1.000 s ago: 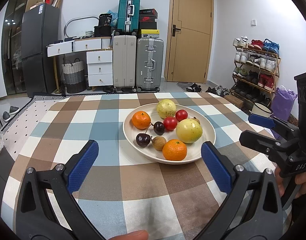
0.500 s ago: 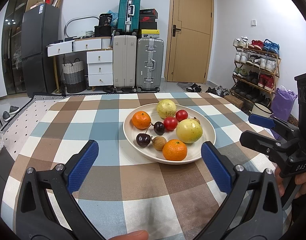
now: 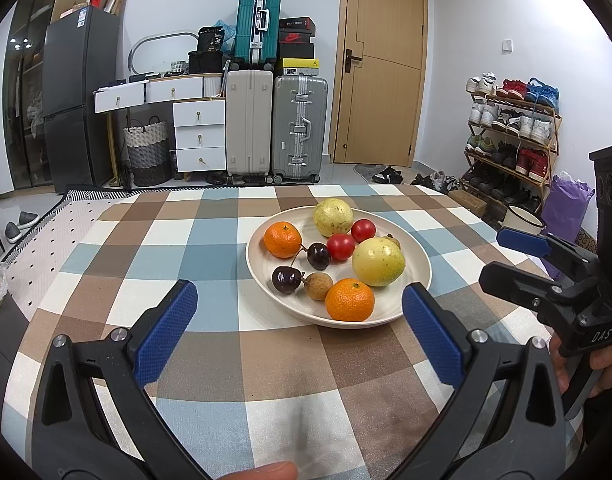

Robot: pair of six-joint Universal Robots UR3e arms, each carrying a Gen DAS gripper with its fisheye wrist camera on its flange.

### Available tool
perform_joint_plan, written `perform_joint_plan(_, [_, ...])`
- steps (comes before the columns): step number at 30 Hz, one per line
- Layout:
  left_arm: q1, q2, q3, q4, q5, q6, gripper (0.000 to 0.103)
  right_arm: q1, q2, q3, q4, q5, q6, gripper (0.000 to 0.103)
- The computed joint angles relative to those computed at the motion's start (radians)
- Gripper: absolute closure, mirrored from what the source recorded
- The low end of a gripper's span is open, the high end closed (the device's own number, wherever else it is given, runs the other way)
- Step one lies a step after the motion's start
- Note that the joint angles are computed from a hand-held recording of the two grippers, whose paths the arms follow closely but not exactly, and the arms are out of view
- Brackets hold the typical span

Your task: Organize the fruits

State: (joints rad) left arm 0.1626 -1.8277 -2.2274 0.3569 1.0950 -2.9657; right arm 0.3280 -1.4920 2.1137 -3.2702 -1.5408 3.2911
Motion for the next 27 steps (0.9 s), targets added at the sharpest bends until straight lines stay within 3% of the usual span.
perform_joint_plan(27, [-0.013, -0.004, 0.005, 0.009, 0.028, -0.027, 0.001, 0.004, 0.000, -0.006, 0.009, -0.004, -0.003, 0.000])
